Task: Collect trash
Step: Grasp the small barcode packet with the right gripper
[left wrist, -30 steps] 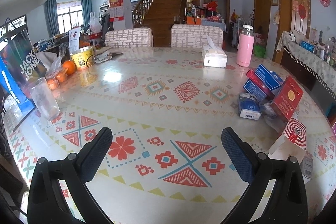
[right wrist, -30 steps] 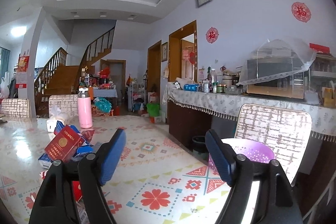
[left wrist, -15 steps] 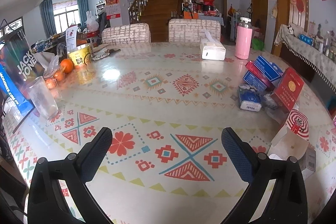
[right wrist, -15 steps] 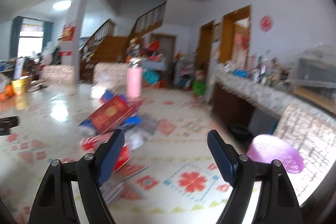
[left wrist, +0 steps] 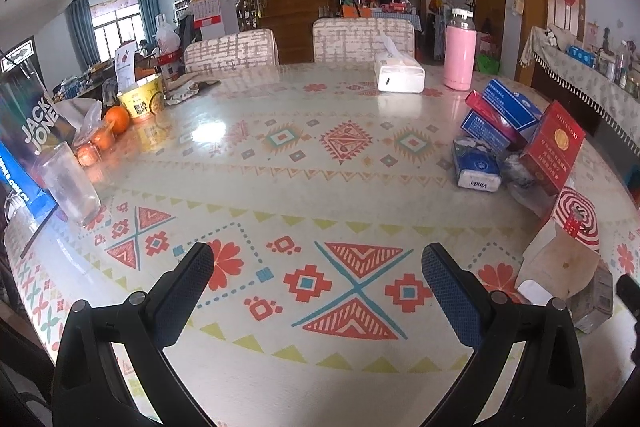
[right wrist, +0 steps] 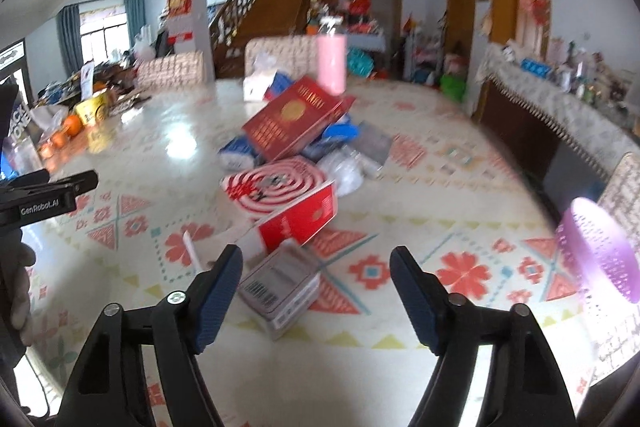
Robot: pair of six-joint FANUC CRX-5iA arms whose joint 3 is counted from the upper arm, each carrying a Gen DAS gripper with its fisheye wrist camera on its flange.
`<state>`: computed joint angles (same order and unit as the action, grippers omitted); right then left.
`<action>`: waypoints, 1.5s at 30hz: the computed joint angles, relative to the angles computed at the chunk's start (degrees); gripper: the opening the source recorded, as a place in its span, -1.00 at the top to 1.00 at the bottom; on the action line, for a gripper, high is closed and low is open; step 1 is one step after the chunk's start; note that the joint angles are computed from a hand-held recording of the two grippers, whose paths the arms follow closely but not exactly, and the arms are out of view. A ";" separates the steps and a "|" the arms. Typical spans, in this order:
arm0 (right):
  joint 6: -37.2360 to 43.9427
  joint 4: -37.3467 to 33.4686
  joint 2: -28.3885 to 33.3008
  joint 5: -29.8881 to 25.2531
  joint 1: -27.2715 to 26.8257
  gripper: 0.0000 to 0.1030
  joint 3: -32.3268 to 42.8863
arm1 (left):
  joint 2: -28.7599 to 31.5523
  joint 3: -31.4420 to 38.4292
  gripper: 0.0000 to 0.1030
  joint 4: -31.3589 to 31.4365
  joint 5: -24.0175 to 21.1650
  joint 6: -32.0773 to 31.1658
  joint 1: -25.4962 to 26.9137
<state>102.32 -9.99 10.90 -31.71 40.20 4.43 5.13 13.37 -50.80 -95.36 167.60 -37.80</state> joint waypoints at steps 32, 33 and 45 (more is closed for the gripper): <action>1.90 -10.20 6.88 -12.61 -7.28 0.17 11.75 | 1.02 0.60 -1.00 9.32 18.36 -11.38 6.70; 1.58 -9.89 6.87 -12.52 -7.29 -0.06 11.62 | 1.19 0.95 -1.00 9.53 18.90 -11.67 6.93; 8.64 -15.44 6.79 -16.31 -9.71 -0.30 12.43 | 3.39 2.67 -1.00 12.08 22.18 -14.16 8.26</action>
